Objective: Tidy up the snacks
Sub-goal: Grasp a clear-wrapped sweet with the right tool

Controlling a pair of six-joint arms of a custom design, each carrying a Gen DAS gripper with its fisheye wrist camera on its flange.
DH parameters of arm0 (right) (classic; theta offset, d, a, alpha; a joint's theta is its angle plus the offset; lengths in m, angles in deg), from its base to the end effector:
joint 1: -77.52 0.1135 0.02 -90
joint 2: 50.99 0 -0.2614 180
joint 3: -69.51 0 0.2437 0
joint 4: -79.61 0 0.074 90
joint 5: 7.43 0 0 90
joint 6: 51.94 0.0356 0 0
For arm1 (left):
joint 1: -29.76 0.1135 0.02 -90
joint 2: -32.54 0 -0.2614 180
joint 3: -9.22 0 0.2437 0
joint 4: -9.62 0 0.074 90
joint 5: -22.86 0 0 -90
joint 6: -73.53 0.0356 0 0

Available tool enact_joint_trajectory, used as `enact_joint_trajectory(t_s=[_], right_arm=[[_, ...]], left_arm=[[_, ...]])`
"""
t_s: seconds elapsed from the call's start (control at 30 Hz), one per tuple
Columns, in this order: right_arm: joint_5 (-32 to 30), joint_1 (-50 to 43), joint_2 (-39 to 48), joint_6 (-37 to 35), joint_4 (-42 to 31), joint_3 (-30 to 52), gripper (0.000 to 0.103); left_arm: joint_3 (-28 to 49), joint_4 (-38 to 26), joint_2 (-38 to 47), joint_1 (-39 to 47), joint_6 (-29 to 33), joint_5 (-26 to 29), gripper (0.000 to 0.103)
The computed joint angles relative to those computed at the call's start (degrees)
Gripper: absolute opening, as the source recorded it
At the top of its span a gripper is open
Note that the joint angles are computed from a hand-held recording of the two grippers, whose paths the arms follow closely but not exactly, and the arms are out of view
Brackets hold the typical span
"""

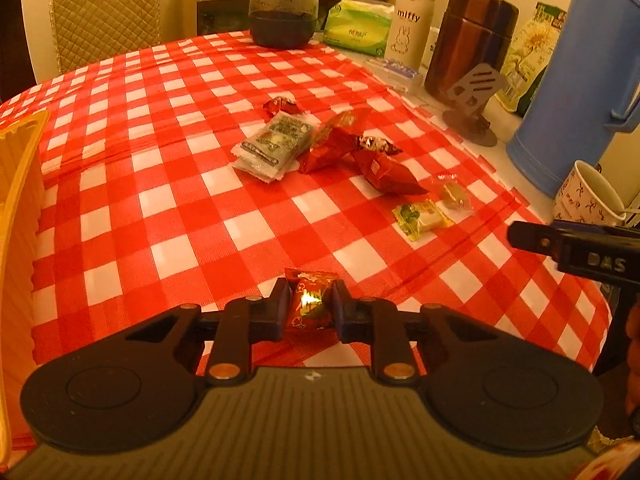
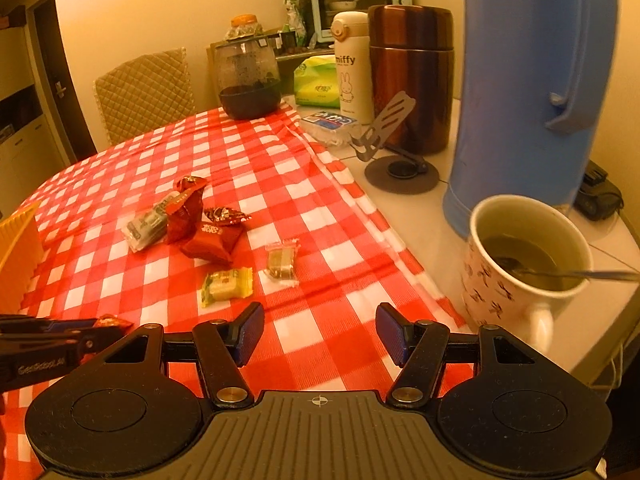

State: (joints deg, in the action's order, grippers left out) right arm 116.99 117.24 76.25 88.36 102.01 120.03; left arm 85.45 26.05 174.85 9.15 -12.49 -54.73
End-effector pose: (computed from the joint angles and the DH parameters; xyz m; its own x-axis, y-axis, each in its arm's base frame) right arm 0.2393 0.1727 0.0005 -0.6096 0.3187 -0.7258 0.3060 0.9393 0.1555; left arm 0.3680 -0.1466 -0.0323 -0.6787 0.3277 -0.6573 0.5224 0.8444 -0.1184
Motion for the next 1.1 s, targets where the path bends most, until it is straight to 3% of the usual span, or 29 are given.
enact_joint_trajectory(t_s=[0.27,0.33,0.57,0.6,0.63,0.83,1.1], right_arm=[[-4.0,-5.5,4.6,-8.2,3.6,6.0,0.058],[-5.3,-6.6,6.1,-9.5,2.6,8.7,0.048],[-5.9,-7.8,10.9,-12.3,-4.1,17.2,0.039],[-5.1,-7.6,11.2,-12.8,-5.0,17.9,0.033],[-4.9,-7.4,11.2,-12.9,-5.3,18.1,0.021],[-3.1,-5.5,8.2,-11.0,-6.7,15.8,0.021],[0.4,0.3,-3.9,-5.3,-12.6,10.5,0.021]], left_arm=[[0.5,0.3,-1.2,1.3,-1.4,2.3,0.02],[0.7,0.3,-1.3,1.5,-1.7,2.9,0.02],[1.3,-0.3,-1.3,2.1,-0.8,3.5,0.02],[1.3,-0.3,-1.3,2.1,-0.8,3.4,0.02],[1.2,-0.3,-1.4,2.2,-0.8,3.5,0.02],[-0.4,-0.1,-3.2,2.6,-0.9,3.8,0.02],[-7.6,1.5,-10.8,4.6,-2.2,4.4,0.02]])
